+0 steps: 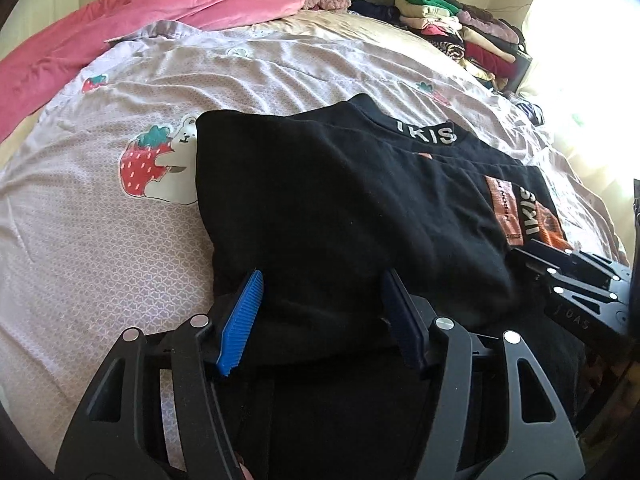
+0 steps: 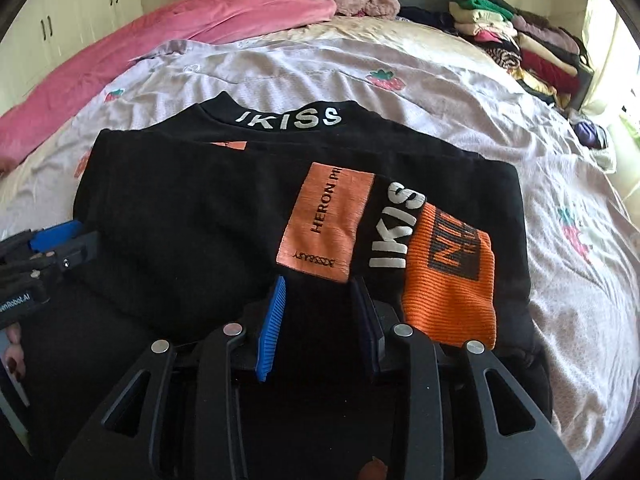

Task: Fold small clothes
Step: 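Move both open tools to the hem of the black sweatshirt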

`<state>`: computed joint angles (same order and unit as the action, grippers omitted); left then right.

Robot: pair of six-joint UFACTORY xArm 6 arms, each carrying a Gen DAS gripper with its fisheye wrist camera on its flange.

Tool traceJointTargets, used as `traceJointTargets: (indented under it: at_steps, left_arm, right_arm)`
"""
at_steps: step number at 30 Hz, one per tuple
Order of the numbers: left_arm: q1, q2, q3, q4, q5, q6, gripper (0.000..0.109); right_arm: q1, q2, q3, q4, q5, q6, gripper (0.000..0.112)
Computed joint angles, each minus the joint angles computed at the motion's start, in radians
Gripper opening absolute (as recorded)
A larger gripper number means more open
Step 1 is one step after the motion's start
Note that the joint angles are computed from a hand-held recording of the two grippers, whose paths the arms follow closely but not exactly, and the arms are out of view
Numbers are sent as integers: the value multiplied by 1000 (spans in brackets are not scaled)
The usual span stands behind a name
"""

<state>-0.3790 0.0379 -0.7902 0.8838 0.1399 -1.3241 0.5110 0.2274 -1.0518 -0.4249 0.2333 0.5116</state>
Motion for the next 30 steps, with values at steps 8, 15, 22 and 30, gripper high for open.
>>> traceJointTargets:
  at_steps: [8,15,22,30]
  left_arm:
    - [-12,-37,19,-44,14,35,55]
    - [-18,-84,33,-46,35,39,61]
    - [-18,-140,49,11,53,-14,75]
    - [-23,-211,62,128,77,-129,93]
  right_arm:
    - [13,-38,40,237,-50,-181,50]
    - [13,-77,67,269,-93,-186,66]
    - [7,-129,111,226,-169,-144,88]
    - [-16,-182,155,63,-263,-9,96]
